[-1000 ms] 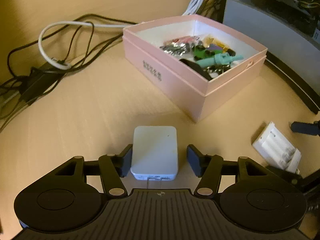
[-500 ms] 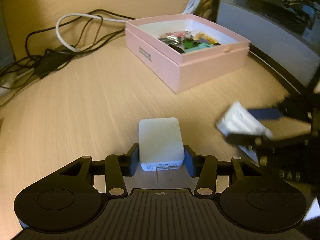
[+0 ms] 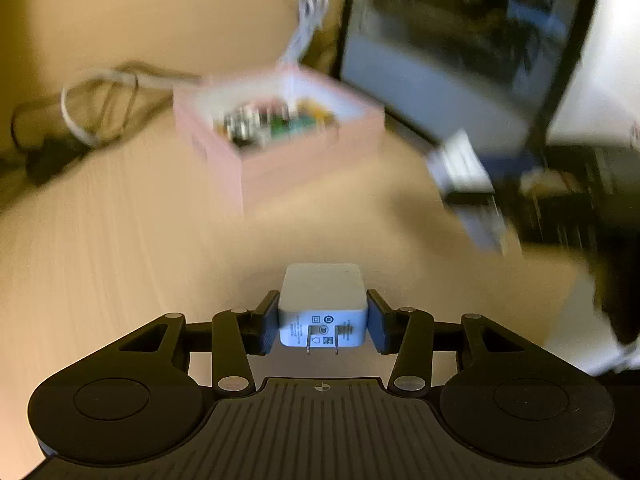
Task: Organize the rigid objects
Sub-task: 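Lower the white plug adapter into the pink box and open the left gripper, then carry the battery charger into the pink box and open the right gripper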
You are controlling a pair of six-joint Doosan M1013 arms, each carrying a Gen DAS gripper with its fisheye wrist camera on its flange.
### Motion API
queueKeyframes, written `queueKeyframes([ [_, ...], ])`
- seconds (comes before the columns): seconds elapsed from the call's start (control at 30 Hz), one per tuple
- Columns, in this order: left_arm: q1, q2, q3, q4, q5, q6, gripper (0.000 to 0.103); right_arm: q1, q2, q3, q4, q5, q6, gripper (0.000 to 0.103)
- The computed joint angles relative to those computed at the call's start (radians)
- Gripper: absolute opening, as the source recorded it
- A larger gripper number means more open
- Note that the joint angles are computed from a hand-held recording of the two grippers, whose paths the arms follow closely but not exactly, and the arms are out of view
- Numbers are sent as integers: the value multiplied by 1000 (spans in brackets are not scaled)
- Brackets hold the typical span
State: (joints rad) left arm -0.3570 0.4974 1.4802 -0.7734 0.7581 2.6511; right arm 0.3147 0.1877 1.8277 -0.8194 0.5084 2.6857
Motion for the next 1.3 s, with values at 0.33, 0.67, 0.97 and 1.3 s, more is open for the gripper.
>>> queueKeyframes([
  [0.33, -60, 102, -261, -11, -169, -122, 50, -1, -62, 100, -173, -35, 221, 48],
  [0.67, -141, 347, -618, 471, 59, -686, 50, -36, -94, 163, -118, -85, 302, 48],
  [0.97, -135, 364, -580, 440, 17, -736, 52, -62, -99, 170, 104, -72, 121, 48],
  [1.3, -49, 147, -255, 95, -252, -530, 52, -86, -28, 96, 36, -161, 97, 48],
])
